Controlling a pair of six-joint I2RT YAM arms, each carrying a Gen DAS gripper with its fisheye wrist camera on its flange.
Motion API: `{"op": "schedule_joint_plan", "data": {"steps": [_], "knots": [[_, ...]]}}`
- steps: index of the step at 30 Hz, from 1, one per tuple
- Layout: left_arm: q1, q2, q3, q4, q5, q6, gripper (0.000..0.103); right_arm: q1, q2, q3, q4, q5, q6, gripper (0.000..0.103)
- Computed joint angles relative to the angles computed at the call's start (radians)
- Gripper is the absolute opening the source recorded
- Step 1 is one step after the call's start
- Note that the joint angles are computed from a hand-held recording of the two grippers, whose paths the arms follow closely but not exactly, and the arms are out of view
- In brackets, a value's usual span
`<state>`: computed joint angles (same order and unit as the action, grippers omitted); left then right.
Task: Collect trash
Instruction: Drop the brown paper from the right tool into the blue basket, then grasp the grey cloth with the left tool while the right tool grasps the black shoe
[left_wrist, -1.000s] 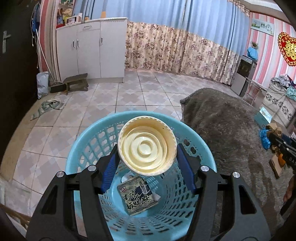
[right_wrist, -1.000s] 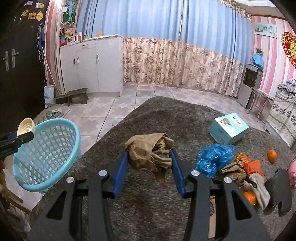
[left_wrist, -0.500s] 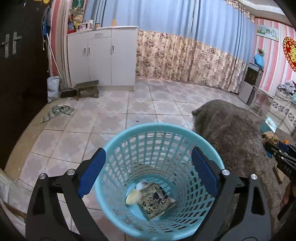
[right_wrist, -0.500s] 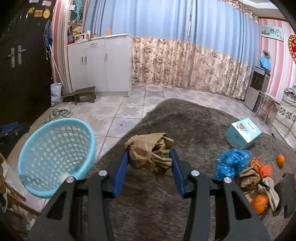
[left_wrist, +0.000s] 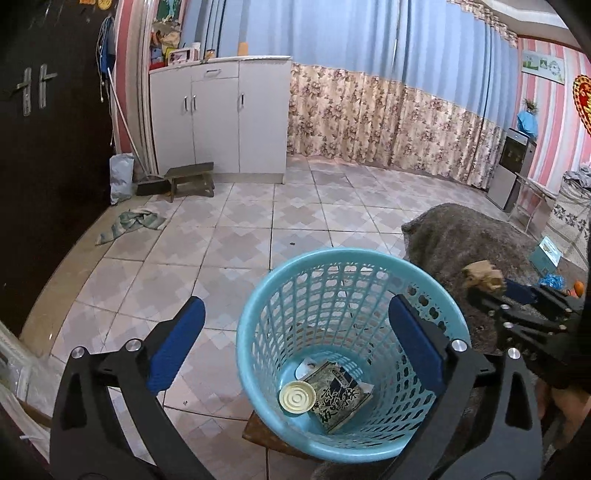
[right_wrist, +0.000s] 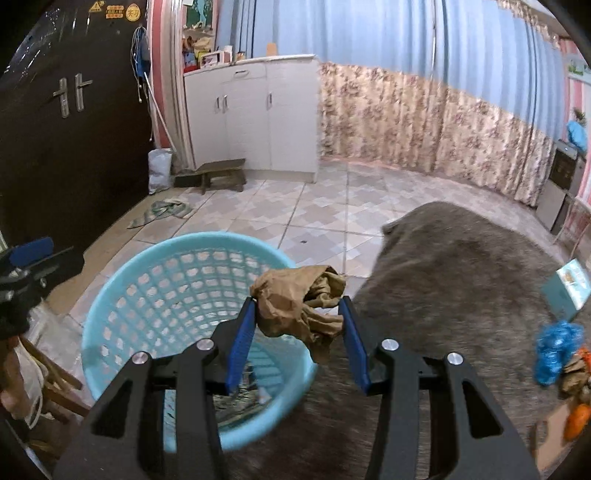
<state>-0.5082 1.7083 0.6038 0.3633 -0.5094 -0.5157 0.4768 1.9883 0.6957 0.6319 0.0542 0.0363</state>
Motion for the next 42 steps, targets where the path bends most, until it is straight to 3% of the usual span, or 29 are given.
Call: {"op": "schedule_joint_plan", "data": {"steps": [2, 6, 8, 12, 17, 26, 33, 42], "knots": [[-0.001, 0.013, -0.002, 0.009, -0.001, -0.001, 0.096, 0.007, 0.027, 0.024, -0.006, -0.022, 0.014, 0.048], [-0.003, 0.021, 0.000, 0.007, -0.002, -0.009, 0.096, 0.020, 0.057, 0.022, 0.041, -0.010, -0.009, 0.068], [-0.005, 0.021, 0.006, 0.000, -0.006, -0.013, 0.096, 0.016, 0.056, 0.014, 0.054, -0.009, -0.015, 0.071], [-0.024, 0.020, 0.019, -0.018, -0.026, -0.029, 0.096, -0.022, 0.026, -0.030, 0.081, -0.008, -0.019, 0.087], [-0.062, 0.012, 0.043, -0.060, -0.046, -0.066, 0.097, -0.098, -0.057, -0.133, 0.135, -0.015, -0.061, 0.094], [-0.194, 0.007, 0.126, -0.177, -0.143, -0.134, 0.097, -0.340, -0.280, -0.294, 0.119, -0.118, -0.170, 0.096], [-0.292, 0.089, 0.253, -0.239, -0.171, -0.201, 0.097, -0.635, -0.424, -0.369, 0.059, -0.277, -0.273, 0.097], [-0.419, 0.250, 0.476, -0.307, -0.191, -0.228, 0.097, -1.031, -0.390, -0.373, 0.056, -0.473, -0.476, 0.097]]}}
